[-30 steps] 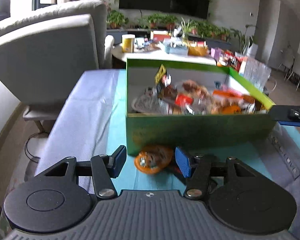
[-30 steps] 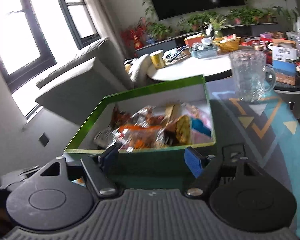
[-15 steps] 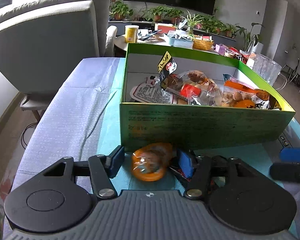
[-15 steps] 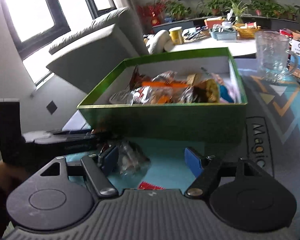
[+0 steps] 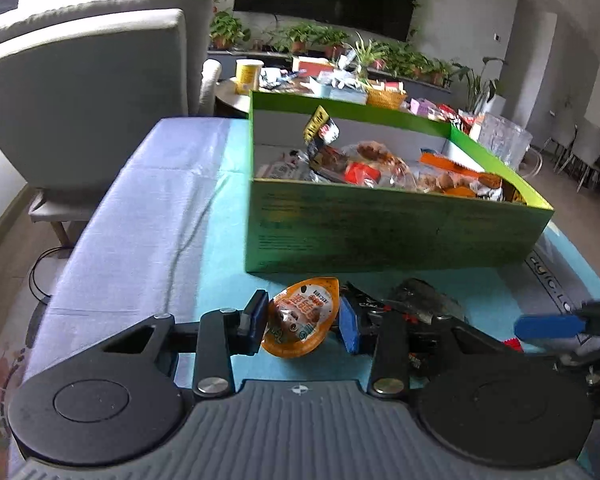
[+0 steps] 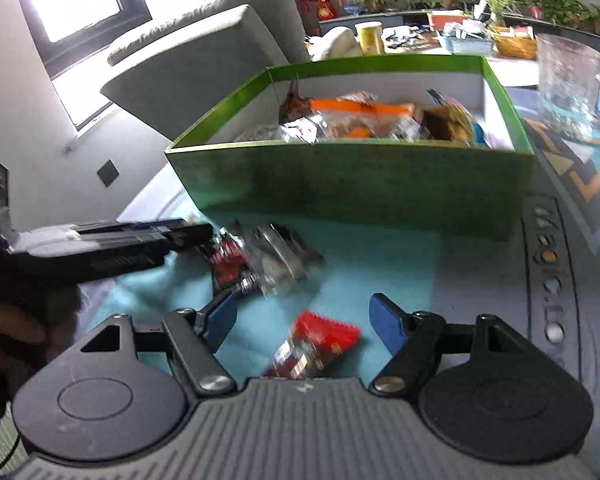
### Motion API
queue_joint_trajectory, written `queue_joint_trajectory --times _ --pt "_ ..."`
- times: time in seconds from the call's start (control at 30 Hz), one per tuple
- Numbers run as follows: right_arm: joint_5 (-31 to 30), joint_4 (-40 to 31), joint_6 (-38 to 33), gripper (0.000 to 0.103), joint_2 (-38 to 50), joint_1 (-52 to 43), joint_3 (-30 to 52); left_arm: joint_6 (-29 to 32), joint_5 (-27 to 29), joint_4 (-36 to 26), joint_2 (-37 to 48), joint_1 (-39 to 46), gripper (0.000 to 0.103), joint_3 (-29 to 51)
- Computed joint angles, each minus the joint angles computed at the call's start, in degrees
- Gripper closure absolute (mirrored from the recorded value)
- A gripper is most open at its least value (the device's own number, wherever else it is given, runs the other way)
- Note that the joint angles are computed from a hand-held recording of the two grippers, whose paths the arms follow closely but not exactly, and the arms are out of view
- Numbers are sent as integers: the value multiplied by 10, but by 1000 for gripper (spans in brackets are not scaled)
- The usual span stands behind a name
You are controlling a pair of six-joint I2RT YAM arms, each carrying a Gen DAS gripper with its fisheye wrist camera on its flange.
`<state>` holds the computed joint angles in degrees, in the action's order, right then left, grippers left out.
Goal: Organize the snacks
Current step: 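Grasp the orange round packet with the left tool while the right grasps a red packet, then lift both held packets and carry them over the green box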
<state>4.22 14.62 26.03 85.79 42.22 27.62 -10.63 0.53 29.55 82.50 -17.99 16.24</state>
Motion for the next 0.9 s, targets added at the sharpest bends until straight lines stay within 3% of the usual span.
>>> queue_joint_trajectory --times 0.23,0.5,0.53,0.57,0.63,0.9 --pt "46 -15 22 44 -45 48 -36 2 -7 -15 -50 0 68 -16" --pt "122 -49 66 46 -10 100 6 -5 -15 -38 -111 -9 68 -38" --pt "129 -57 69 62 -10 100 9 -6 -15 -38 -118 -8 68 -41" --pt "121 -60 77 69 -15 94 7 -5 -14 -40 -123 -5 68 -42" --pt "99 -56 93 71 -29 78 -3 -6 -15 -45 -133 -5 68 -43" --pt "125 -41 87 71 -75 91 -24 -2 -39 -78 -184 -35 68 -41"
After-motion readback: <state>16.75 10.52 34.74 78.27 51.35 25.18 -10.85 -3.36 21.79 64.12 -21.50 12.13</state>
